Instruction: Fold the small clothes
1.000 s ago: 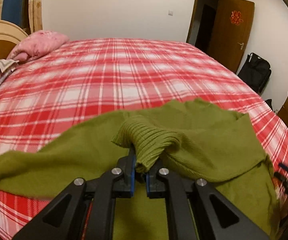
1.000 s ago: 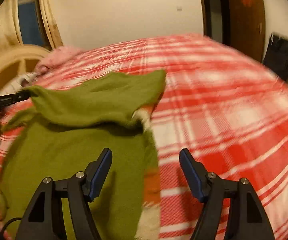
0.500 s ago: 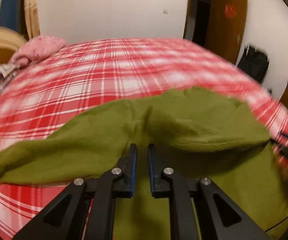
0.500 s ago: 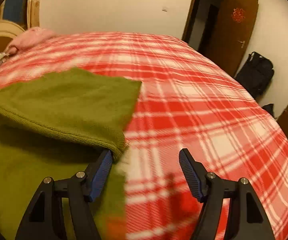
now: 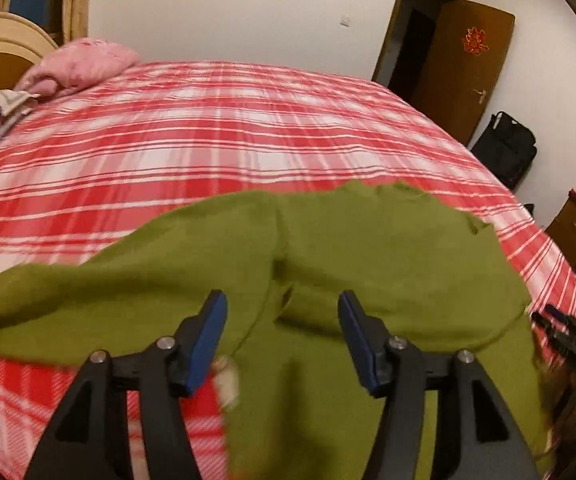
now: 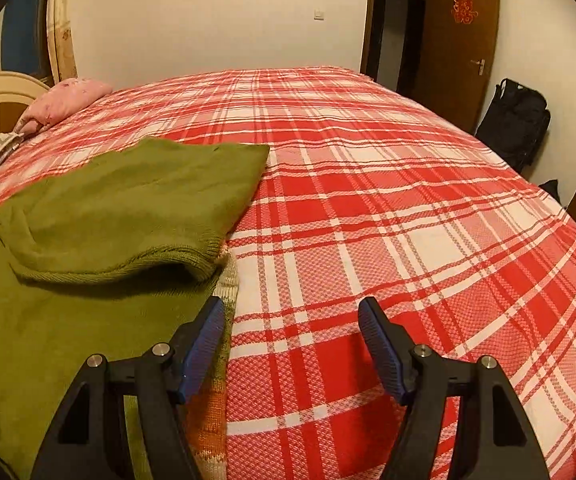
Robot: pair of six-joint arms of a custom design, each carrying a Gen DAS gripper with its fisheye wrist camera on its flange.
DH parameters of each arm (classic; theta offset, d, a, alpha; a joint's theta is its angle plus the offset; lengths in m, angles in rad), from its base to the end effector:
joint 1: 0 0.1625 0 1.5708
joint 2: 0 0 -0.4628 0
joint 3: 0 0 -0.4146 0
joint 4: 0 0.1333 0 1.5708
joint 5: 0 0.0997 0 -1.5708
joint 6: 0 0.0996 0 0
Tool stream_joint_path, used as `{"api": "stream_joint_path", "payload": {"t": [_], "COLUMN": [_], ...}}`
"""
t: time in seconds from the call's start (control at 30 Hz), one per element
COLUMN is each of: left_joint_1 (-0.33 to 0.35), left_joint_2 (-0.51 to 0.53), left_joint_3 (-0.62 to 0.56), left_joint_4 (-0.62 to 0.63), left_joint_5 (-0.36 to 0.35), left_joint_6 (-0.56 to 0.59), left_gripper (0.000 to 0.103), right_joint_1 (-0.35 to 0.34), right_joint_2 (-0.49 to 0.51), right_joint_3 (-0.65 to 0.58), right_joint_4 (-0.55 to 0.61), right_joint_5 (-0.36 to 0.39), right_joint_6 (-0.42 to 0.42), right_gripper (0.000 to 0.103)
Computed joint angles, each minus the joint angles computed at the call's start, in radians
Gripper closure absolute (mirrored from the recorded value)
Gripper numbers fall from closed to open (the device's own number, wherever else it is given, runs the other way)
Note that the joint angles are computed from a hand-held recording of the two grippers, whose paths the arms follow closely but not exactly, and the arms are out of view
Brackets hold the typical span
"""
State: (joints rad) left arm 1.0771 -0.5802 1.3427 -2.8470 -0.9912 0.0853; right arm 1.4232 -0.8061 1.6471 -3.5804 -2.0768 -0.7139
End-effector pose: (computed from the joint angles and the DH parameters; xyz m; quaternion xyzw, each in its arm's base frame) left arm -0.2206 -0.8064 0.1062 0.1950 0.9090 -0.2944 0.2213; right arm -0.0212 -0.7207 0.2451 0.0930 -0.8140 0.3981 0.4127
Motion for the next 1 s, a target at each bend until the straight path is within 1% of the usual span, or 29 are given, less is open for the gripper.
{"api": "stream_joint_path", "payload": {"t": [0.03,0.07,0.1,0.13,0.17,0.2,0.23,0.27,0.33,0.4,0.43,0.5,0.53,0.57,0.6,0.63,0.67,0.7,0.73,0.77,0.83,0.87,0.9,0.93,0.97,1.0], "left_joint_1": [0.003,0.006,0.011,0.012,0.006,0.001,-0.001,0.002,-0.003,-0.014,-0.02,-0.024,-0.029,-0.038,-0.04,-0.039,-0.037,-0.036,-0.033,-0.029,-0.03,-0.03,-0.027,-0.025,-0.024,-0.02], "left_joint_2": [0.018,0.039,0.046,0.052,0.067,0.076,0.078,0.074,0.051,0.005,-0.006,-0.032,-0.033,-0.024,-0.016,-0.007,0.007,0.016,0.025,0.039,0.067,0.082,0.089,0.096,0.106,0.113], "left_joint_3": [-0.033,-0.068,-0.08,-0.085,-0.099,-0.104,-0.1,-0.093,-0.052,0.027,0.05,0.089,0.098,0.101,0.093,0.077,0.05,0.037,0.031,0.01,-0.035,-0.056,-0.069,-0.081,-0.098,-0.109], "left_joint_4": [0.048,0.108,0.135,0.155,0.191,0.208,0.211,0.212,0.182,0.106,0.09,0.085,0.061,0.012,-0.018,-0.032,-0.038,-0.068,-0.117,-0.135,-0.092,-0.073,-0.051,-0.019,0.028,0.056], "left_joint_5": [-0.004,-0.009,-0.042,-0.059,-0.035,0.0,0.008,-0.002,0.008,-0.006,0.004,-0.001,0.016,0.058,0.073,0.078,0.086,0.088,0.072,0.041,0.07,0.078,0.067,0.068,0.086,0.086], "left_joint_6": [-0.019,-0.07,-0.09,-0.1,-0.094,-0.096,-0.102,-0.111,-0.113,-0.076,-0.065,-0.043,-0.019,0.017,0.033,0.033,0.007,-0.005,-0.002,0.011,0.025,0.032,0.033,0.028,0.014,0.004], "left_gripper": [0.043,0.045,0.048,0.052,0.062,0.077,0.087,0.1,0.1,0.1,0.1,0.1,0.1,0.098,0.086,0.072,0.028,0.007,0.005,0.006,0.009,0.018,0.026,0.028,0.038,0.057], "right_joint_1": [0.001,0.001,0.0,0.001,0.002,0.003,0.003,0.004,0.003,0.002,0.001,0.001,0.001,0.003,0.005,0.006,0.009,0.01,0.01,0.01,0.009,0.009,0.01,0.01,0.01,0.01], "right_joint_2": [0.001,0.0,-0.001,-0.001,0.002,0.004,0.006,0.007,0.007,0.002,0.0,0.001,0.003,0.007,0.015,0.019,0.025,0.027,0.026,0.025,0.025,0.024,0.024,0.024,0.023,0.021], "right_joint_3": [0.001,0.006,0.011,0.013,0.014,0.014,0.012,0.012,0.014,0.019,0.021,0.02,0.018,0.014,0.007,0.003,0.0,0.002,0.005,0.009,0.009,0.01,0.009,0.009,0.009,0.01], "right_joint_4": [-0.009,-0.022,-0.038,-0.046,-0.056,-0.06,-0.061,-0.059,-0.059,-0.062,-0.063,-0.065,-0.066,-0.066,-0.066,-0.068,-0.078,-0.088,-0.098,-0.105,-0.109,-0.105,-0.093,-0.093,-0.088,-0.085], "right_joint_5": [0.002,0.009,0.019,0.023,0.022,0.021,0.021,0.022,0.026,0.036,0.04,0.038,0.034,0.027,0.014,0.008,0.001,0.001,0.007,0.012,0.013,0.013,0.006,0.006,0.004,0.003], "right_joint_6": [-0.007,-0.012,-0.019,-0.024,-0.032,-0.037,-0.042,-0.047,-0.051,-0.048,-0.044,-0.042,-0.043,-0.048,-0.057,-0.063,-0.074,-0.08,-0.084,-0.085,-0.086,-0.085,-0.081,-0.081,-0.079,-0.078], "right_gripper": [0.033,0.033,0.033,0.033,0.033,0.033,0.033,0.033,0.033,0.033,0.033,0.033,0.033,0.033,0.033,0.033,0.033,0.033,0.033,0.033,0.033,0.033,0.033,0.033,0.033,0.033]}}
